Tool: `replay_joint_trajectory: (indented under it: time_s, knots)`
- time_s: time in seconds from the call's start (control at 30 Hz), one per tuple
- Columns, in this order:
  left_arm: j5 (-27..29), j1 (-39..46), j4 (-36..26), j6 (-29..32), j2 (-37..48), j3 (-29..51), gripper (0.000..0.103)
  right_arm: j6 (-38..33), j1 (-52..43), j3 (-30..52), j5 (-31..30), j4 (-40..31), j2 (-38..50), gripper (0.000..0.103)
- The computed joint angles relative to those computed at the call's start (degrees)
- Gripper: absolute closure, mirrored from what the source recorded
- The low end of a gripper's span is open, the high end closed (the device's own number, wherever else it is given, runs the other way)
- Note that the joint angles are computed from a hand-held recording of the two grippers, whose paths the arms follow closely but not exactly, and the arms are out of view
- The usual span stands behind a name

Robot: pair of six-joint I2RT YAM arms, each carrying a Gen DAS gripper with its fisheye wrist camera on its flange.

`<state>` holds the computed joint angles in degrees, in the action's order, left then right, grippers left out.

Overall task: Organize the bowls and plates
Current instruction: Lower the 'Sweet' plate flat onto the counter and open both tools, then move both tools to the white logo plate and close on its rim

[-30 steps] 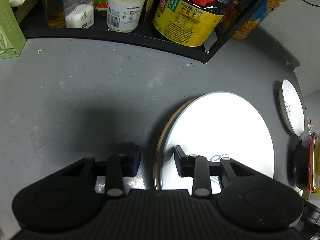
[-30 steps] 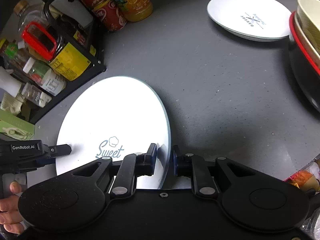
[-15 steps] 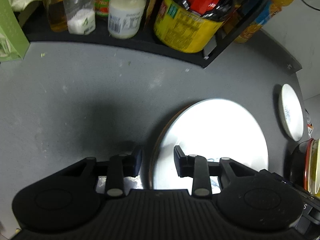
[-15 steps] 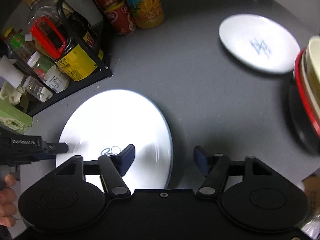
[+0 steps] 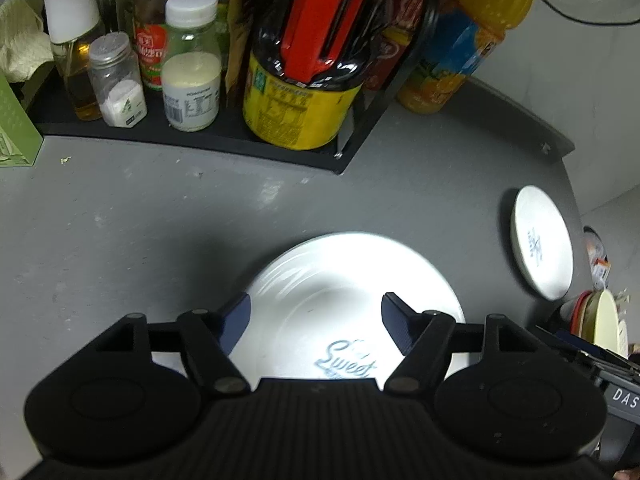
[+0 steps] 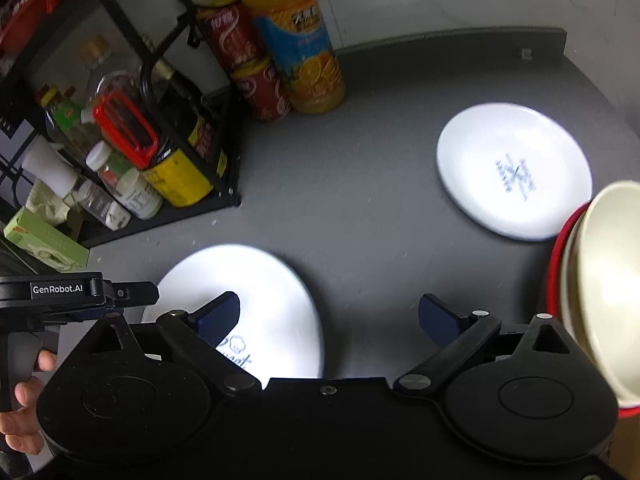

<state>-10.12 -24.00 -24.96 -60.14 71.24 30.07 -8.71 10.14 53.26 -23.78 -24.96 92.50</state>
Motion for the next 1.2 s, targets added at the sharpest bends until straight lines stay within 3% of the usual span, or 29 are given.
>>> replay_joint_trajectory:
  time_s: [0.27,0.73,1.2]
  knots:
    - [-2.7,-3.2,-2.5,-4.3,5.8,7.9,0.032,-7.0,-5.5,9.9,-4.0,-7.8,4.5,0.002]
    - [-6.5,-11.2,-3.1,-15.1,18.2,19.3,0.032,-16.6,-12.5,22.0,-6.7,-14.7,13.2,0.000]
    - [-7.9,-13.3,-3.7,-17.4,31.9,33.3,0.032,-21.6,-17.5,36.4,-7.2,-20.1,23.4,0.000]
